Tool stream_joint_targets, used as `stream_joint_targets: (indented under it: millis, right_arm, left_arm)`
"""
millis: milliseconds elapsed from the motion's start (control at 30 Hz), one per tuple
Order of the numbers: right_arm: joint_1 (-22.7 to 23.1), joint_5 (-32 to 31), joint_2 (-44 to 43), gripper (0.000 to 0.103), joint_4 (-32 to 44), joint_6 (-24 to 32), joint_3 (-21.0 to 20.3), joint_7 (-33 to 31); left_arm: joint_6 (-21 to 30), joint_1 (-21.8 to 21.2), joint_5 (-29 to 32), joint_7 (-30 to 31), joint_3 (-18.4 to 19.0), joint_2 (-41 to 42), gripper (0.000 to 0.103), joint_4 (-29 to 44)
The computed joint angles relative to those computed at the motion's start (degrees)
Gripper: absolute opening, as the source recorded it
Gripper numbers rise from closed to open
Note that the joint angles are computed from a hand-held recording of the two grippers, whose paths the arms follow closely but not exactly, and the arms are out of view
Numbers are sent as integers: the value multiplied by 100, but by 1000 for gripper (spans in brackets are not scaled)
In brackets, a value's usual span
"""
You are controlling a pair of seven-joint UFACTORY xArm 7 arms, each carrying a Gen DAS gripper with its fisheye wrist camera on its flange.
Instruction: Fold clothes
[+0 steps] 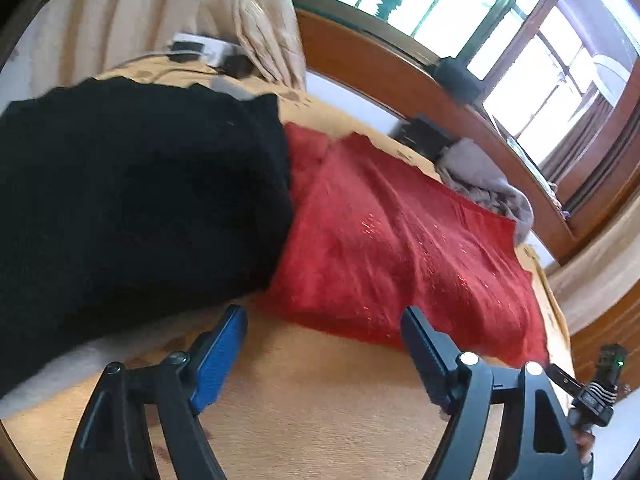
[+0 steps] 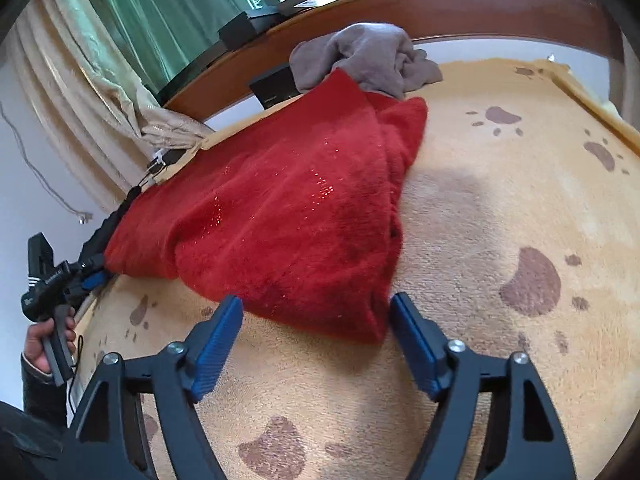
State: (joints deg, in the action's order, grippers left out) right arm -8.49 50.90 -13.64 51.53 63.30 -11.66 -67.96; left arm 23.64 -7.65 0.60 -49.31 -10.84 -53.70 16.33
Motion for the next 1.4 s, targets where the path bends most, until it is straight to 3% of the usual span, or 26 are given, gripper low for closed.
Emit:
stream_joint_targets:
  millis: [100,300,367,567,667,1167,1267,1400]
  right_arm:
    - [-21,48,56,80,53,123,-38,-3]
    - [-15,-46,-36,83,-18,1,48,-40]
    - [17,-93,-79,85,-53,-69,66,-49]
    - [149,-227,-187,93,-150,-247,99,-77]
    - [224,-320,-206,102,-157,-231,110,-123]
    - [682,-1049,-665,102,-686,-1389,233,62]
    - [748,-984,-636,102,-639,-1286,98,43]
    - [689,-549,-378,102,-335,-693,-165,21]
  left_arm:
    - [380,246,199,-22,-154,95,81,139]
    - [1134,860,1118,-574,-1052,685,81,785]
    - [1348,878,1394,-719,-1151,789,81,893]
    - [1470,663,1777,-955,-969,951,82,960]
    - [1573,610,1898,-1040,-965,1055,82,1050]
    - [1701,410,2115,-1164,-791,1155,84,1099]
    - [1662,386,2099,-1137,-746,1173,87,1092]
    - [1616,367,2067,-1077,-702,1203,90,1092]
